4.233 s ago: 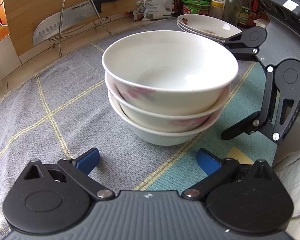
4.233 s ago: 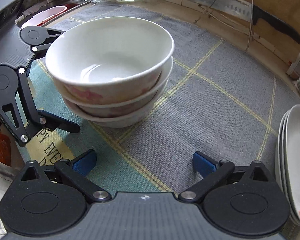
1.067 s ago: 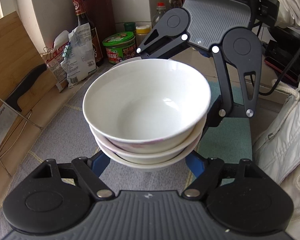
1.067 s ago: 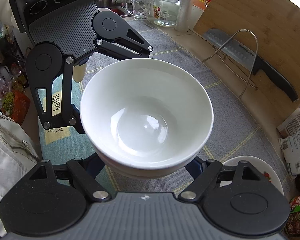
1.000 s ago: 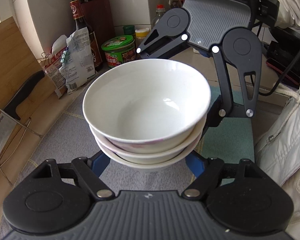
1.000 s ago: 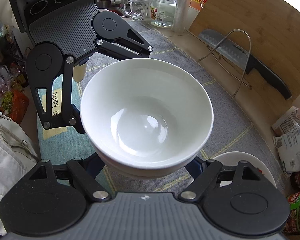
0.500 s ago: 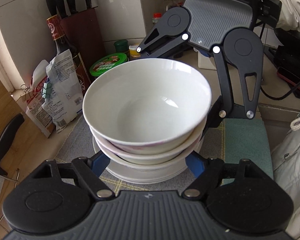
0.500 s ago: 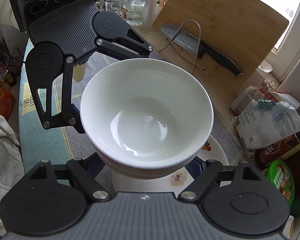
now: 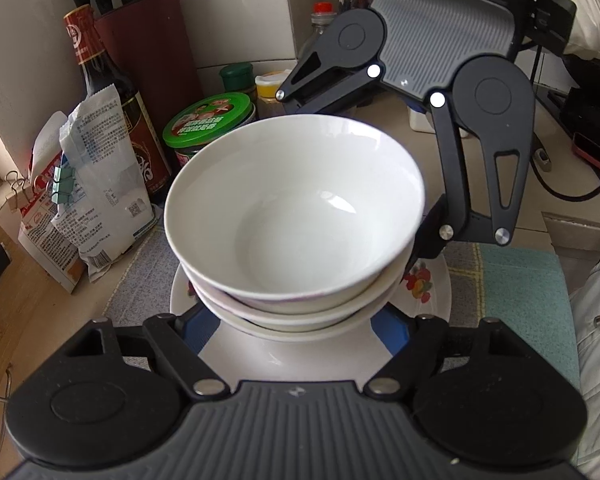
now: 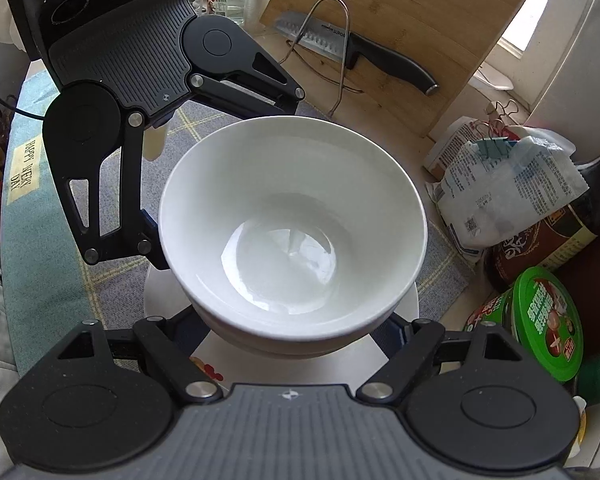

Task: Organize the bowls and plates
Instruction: 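Carry the bowl stack with both grippers over the flower-print plate stack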

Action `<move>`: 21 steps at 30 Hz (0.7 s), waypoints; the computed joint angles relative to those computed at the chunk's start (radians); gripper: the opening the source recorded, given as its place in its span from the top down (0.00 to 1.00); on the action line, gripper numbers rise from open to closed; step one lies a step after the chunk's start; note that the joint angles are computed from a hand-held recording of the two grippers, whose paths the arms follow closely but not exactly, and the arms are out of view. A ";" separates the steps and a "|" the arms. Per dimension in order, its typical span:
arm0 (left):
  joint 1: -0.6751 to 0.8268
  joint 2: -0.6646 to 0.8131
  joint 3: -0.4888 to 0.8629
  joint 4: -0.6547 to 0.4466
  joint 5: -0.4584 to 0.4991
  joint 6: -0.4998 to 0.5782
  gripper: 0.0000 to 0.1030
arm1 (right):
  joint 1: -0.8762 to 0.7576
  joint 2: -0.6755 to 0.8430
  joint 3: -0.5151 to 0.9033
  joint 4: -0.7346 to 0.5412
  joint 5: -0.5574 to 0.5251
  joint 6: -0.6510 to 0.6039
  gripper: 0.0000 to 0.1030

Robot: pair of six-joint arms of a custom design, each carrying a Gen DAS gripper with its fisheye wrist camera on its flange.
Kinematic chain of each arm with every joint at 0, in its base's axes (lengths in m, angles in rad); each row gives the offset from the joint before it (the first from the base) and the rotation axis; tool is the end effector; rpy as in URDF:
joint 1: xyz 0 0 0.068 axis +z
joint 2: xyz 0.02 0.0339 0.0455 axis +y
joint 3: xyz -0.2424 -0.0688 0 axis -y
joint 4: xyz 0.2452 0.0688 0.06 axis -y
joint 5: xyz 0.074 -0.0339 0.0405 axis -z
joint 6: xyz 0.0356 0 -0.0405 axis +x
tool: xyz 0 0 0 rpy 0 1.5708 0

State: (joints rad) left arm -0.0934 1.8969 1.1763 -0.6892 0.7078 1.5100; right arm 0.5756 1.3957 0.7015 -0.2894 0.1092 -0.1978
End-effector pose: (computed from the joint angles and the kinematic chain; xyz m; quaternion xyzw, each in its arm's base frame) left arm 0.3341 -0.0545 0.1267 0.6912 0.6302 -0.2133 0.2820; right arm 0.2246 0.1411 0.1504 -0.3458 0.8912 0.0030 0.2936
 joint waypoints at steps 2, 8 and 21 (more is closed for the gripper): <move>-0.005 0.008 0.005 0.005 -0.003 -0.010 0.21 | -0.013 0.015 0.005 0.005 -0.014 -0.010 0.15; -0.015 0.025 0.016 0.012 -0.012 -0.025 0.21 | -0.035 0.036 0.006 0.018 -0.030 -0.022 0.15; 0.007 0.002 -0.050 0.102 0.021 -0.038 0.12 | -0.053 0.044 -0.007 0.041 -0.047 -0.014 0.10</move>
